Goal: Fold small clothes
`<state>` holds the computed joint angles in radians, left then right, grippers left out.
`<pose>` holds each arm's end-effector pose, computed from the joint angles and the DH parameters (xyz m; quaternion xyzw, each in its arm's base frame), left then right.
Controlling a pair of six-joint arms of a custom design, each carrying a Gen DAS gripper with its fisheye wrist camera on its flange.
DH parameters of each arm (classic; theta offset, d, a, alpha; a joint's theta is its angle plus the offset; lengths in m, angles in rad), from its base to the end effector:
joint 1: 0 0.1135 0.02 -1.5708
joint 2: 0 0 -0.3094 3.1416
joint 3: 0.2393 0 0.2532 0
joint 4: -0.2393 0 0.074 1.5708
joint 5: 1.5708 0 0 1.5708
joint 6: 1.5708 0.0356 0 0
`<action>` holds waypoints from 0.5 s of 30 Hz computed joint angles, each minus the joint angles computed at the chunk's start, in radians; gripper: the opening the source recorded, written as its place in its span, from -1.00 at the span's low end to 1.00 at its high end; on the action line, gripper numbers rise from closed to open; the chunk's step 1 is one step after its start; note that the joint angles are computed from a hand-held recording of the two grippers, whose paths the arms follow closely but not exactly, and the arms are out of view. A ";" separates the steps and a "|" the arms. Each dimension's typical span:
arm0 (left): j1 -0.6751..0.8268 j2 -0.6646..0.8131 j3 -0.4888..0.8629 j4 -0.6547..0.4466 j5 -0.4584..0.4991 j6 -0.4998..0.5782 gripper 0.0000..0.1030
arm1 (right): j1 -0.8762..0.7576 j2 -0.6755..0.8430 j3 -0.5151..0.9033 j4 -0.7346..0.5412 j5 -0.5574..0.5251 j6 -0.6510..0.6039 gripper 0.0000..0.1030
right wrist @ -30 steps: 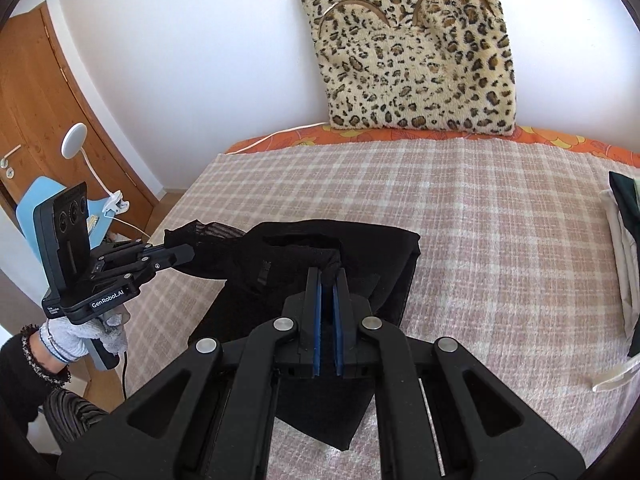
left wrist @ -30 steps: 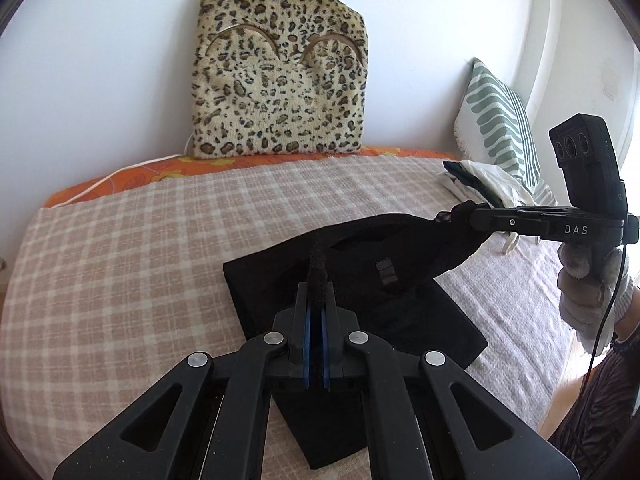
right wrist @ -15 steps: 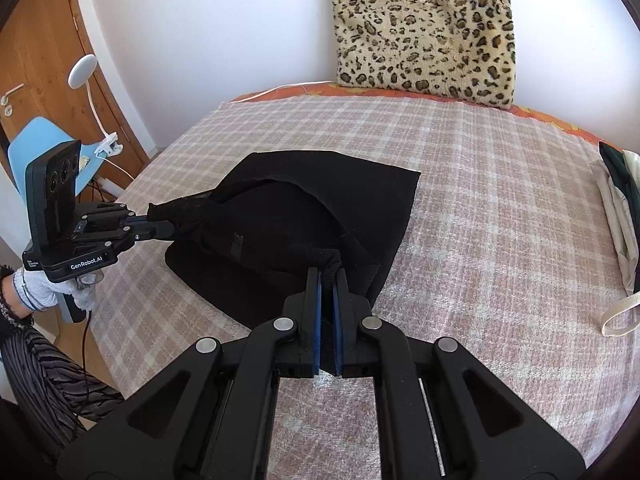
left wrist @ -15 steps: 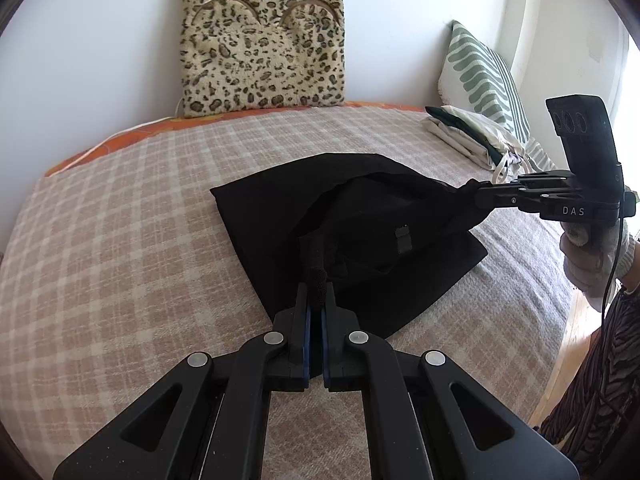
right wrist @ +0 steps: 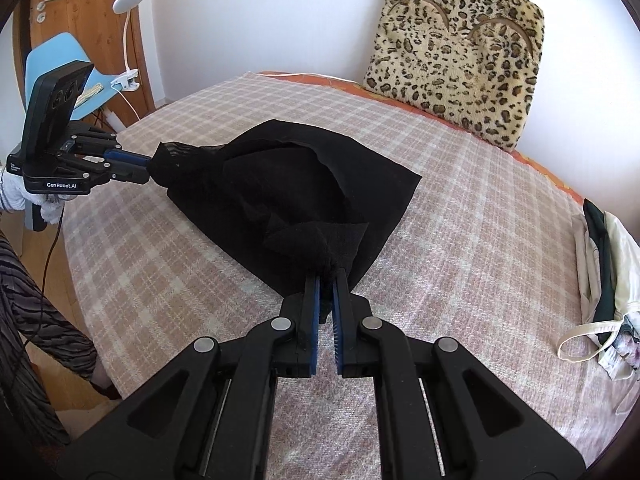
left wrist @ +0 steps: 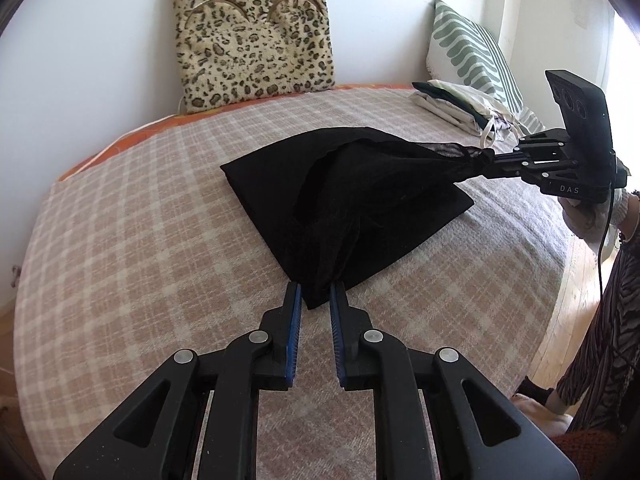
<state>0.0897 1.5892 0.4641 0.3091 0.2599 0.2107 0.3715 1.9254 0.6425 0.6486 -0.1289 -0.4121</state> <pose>0.2599 0.0142 0.1478 0.1034 0.9172 -0.0644 0.3793 0.3178 0.1287 0.1201 -0.3669 0.8119 0.0483 0.4515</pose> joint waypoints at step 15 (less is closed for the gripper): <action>0.030 0.173 0.183 -0.093 0.024 -0.132 -0.73 | 0.054 0.058 0.064 -0.067 0.012 0.028 -0.25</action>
<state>0.1200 1.7626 0.6474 0.2161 0.2841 0.0782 0.4260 1.9836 0.7067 0.5817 -0.1164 -0.3844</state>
